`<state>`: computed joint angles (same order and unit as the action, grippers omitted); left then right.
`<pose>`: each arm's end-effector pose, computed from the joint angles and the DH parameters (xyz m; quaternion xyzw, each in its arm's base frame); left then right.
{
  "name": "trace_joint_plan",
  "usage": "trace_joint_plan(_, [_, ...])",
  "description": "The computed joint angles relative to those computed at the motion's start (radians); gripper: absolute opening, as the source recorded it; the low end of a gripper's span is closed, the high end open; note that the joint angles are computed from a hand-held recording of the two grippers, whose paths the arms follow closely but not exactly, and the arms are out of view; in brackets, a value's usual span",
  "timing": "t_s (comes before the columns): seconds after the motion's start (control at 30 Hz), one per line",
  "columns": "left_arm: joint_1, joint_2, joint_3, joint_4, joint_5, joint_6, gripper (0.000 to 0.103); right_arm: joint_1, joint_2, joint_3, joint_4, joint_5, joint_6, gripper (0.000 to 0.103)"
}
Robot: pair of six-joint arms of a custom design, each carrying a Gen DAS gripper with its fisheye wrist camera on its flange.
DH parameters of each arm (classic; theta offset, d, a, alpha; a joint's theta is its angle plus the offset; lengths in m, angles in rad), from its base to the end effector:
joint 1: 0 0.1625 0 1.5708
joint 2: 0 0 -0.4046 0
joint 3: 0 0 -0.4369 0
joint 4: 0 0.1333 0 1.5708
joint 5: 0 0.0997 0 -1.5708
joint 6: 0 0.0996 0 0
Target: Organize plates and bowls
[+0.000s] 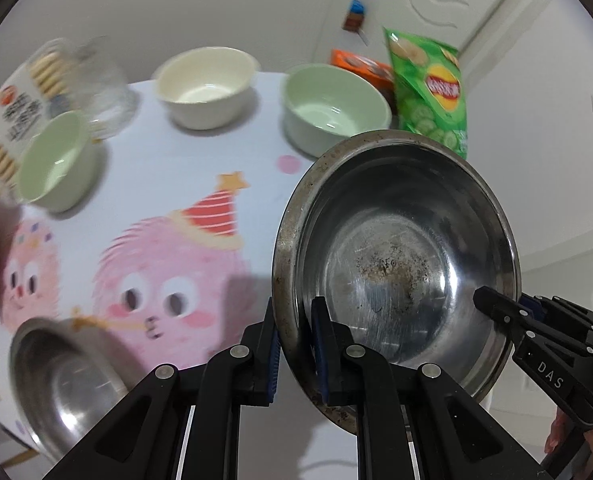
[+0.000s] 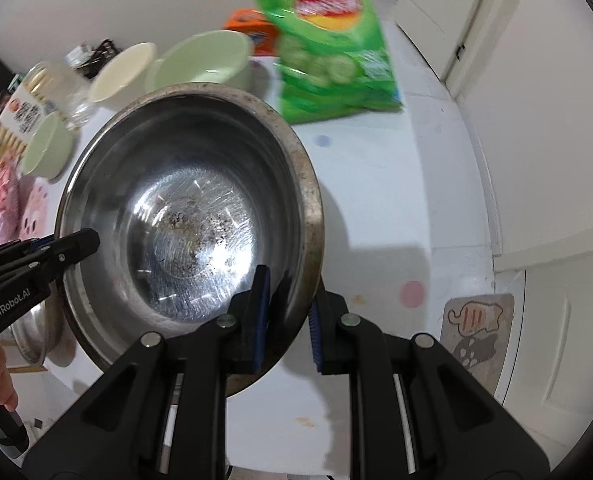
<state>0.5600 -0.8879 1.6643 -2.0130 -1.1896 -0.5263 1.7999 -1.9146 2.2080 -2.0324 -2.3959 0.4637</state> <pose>-0.4440 -0.4794 0.0502 0.2629 0.9324 -0.0124 0.2478 0.1475 -0.3676 0.3671 -0.1403 -0.9026 0.2080 0.3497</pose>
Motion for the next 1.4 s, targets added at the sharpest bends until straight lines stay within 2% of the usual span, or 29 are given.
trace_joint_plan(0.13, [0.011,-0.107,0.069,0.015,0.035,-0.028,0.014,0.080,0.081,-0.021,-0.013,-0.002,0.033,0.020])
trace_joint_plan(0.37, [0.050,-0.291,0.159,0.094,0.105,-0.080,0.014,0.176,0.238,-0.062,-0.063,0.033,0.040,0.020])
trace_joint_plan(0.7, [0.115,-0.496,0.257,0.221,0.165,-0.177,0.014,0.246,0.470,-0.133,-0.126,0.111,0.003,0.021])
trace_joint_plan(0.9, [0.154,-0.566,0.296,0.263,0.183,-0.209,0.014,0.265,0.568,-0.166,-0.139,0.147,-0.016,0.022])
trace_joint_plan(1.07, [0.171,-0.587,0.314,0.278,0.183,-0.218,0.014,0.271,0.610,-0.180,-0.125,0.157,-0.008,0.023])
trace_joint_plan(1.27, [0.188,-0.587,0.326,0.280,0.182,-0.215,0.015,0.277,0.647,-0.190,-0.108,0.142,-0.006,0.023])
trace_joint_plan(1.4, [0.180,-0.577,0.330,0.279,0.222,-0.194,0.017,0.283,0.669,-0.200,-0.094,0.116,-0.008,0.024])
